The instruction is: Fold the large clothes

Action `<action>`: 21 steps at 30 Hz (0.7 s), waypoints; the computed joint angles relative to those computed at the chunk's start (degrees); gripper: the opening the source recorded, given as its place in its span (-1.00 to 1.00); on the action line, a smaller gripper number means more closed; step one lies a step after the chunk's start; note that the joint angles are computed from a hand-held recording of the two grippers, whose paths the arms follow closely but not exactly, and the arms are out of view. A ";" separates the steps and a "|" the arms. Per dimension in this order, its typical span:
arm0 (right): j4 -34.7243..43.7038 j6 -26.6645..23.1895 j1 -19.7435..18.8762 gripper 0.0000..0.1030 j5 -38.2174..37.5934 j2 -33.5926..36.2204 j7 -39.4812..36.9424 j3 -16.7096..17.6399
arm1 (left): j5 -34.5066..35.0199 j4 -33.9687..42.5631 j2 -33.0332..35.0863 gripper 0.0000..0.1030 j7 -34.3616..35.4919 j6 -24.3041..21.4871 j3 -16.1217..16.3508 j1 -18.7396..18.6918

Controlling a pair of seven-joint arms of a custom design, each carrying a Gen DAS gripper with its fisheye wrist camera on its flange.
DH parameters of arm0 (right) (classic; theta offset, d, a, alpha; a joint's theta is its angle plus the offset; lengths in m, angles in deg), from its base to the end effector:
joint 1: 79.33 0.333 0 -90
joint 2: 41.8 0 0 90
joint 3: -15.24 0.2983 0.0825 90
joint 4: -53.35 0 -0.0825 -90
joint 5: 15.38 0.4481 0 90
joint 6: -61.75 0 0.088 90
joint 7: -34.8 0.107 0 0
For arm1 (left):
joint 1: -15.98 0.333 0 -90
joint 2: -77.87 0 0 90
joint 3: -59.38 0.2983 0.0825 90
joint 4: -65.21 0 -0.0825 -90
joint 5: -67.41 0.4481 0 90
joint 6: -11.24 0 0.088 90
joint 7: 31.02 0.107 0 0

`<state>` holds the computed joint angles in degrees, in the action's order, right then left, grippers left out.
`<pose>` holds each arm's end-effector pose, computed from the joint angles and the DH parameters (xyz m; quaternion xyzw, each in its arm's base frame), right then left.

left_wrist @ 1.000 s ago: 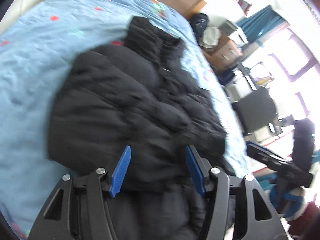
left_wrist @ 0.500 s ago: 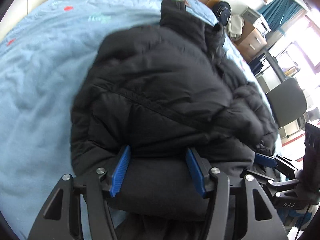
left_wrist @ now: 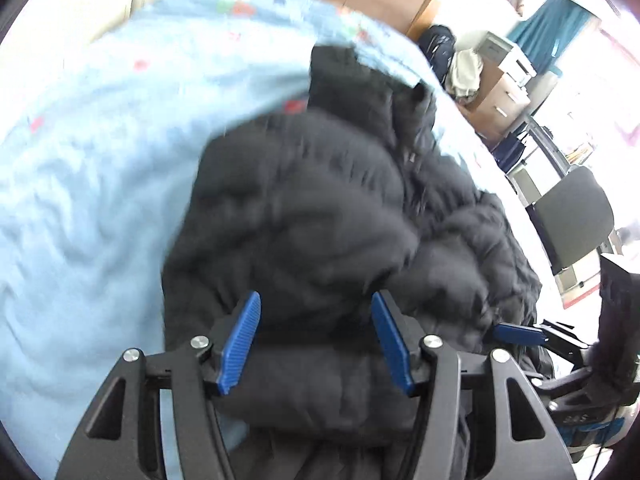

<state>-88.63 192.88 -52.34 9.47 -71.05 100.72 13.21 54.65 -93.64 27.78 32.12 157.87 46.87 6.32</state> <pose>0.4398 0.2151 0.4647 -0.8623 0.4427 0.0278 0.2444 0.3854 -0.1468 0.4844 -0.7470 0.5819 -0.3000 0.1160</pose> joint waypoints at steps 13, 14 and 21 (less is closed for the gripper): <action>4.87 6.54 0.45 0.37 0.84 11.48 -8.67 1.99 | 6.83 12.09 25.30 0.26 -3.20 5.83 -2.55 5.16; 5.13 6.57 0.36 0.37 1.66 12.06 -9.84 1.70 | 8.27 12.13 26.20 0.28 -4.37 6.66 -3.31 5.64; 4.71 6.34 -0.76 0.39 4.57 12.35 -14.15 1.86 | 9.92 12.76 27.41 0.34 -6.45 6.14 -2.31 4.40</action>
<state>-83.93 199.22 -53.10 14.04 -58.71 86.57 15.07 64.56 -80.89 55.19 25.68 164.01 44.56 10.72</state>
